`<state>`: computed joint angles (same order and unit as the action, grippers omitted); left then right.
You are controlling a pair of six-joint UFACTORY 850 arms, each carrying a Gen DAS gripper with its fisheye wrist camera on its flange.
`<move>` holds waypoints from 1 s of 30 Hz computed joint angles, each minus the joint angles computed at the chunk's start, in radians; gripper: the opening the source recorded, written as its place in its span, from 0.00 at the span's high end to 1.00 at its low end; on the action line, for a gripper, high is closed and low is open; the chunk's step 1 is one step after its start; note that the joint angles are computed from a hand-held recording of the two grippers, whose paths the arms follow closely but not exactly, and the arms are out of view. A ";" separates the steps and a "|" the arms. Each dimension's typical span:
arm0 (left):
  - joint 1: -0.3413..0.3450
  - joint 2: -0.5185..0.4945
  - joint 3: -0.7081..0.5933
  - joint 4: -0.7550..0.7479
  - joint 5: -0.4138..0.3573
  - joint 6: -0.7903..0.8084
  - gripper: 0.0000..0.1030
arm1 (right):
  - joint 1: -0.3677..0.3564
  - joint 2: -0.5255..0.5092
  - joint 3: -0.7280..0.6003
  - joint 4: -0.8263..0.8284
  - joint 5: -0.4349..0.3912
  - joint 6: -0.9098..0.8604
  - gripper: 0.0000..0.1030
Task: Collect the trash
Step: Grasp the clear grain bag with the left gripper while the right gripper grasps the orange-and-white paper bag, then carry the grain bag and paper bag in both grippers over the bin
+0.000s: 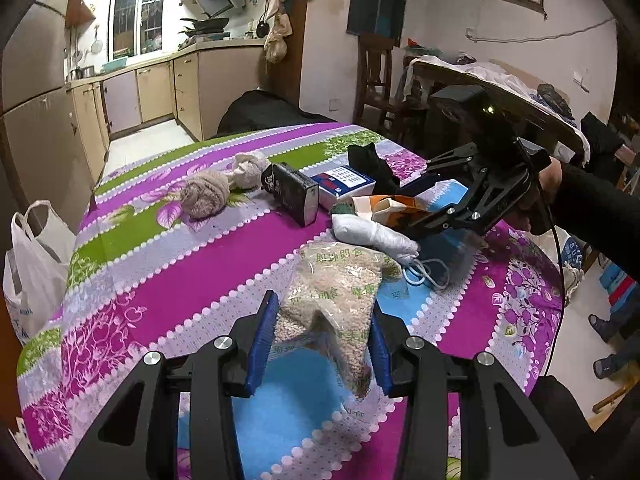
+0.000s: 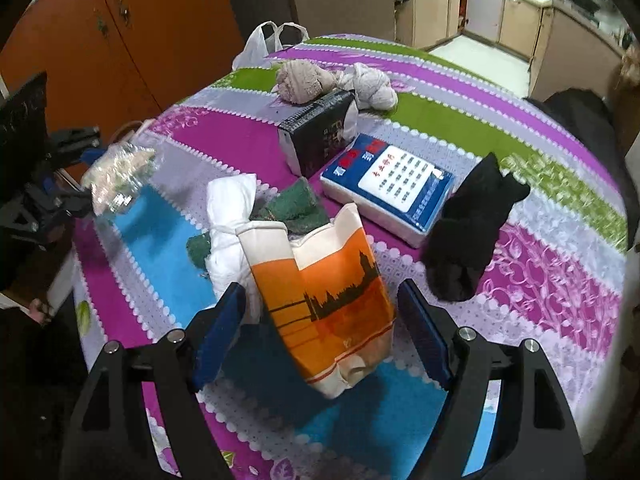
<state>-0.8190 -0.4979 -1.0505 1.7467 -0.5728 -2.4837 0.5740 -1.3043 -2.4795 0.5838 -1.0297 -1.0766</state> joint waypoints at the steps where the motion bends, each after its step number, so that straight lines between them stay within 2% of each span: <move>1: -0.001 -0.002 -0.001 -0.005 0.000 0.000 0.58 | -0.004 -0.026 -0.045 -0.002 -0.036 0.021 0.46; 3: -0.004 -0.007 -0.002 -0.020 0.002 0.002 0.58 | -0.012 -0.030 -0.047 0.022 -0.061 0.039 0.54; 5: -0.004 -0.010 -0.002 -0.034 0.007 -0.003 0.58 | -0.021 0.036 0.073 0.059 -0.011 -0.003 0.59; 10: -0.015 -0.019 -0.012 -0.093 0.008 -0.007 0.58 | -0.052 0.226 0.396 0.229 0.166 -0.108 0.62; 14: -0.036 -0.031 -0.042 -0.174 -0.024 0.048 0.58 | -0.063 0.393 0.651 0.353 0.335 -0.177 0.64; 18: -0.057 -0.049 -0.093 -0.259 -0.067 0.115 0.58 | -0.059 0.500 0.817 0.423 0.422 -0.152 0.65; 23: -0.085 -0.095 -0.199 -0.395 -0.142 0.251 0.58 | -0.038 0.624 1.016 0.475 0.488 -0.129 0.65; 30: -0.123 -0.186 -0.398 -0.533 -0.269 0.482 0.58 | -0.040 0.735 1.127 0.466 0.531 -0.067 0.65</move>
<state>-0.9418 -0.6844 -1.4486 1.2140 -0.8422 -2.0012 0.5342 -0.5693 -1.3525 1.0500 -0.4986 -1.1437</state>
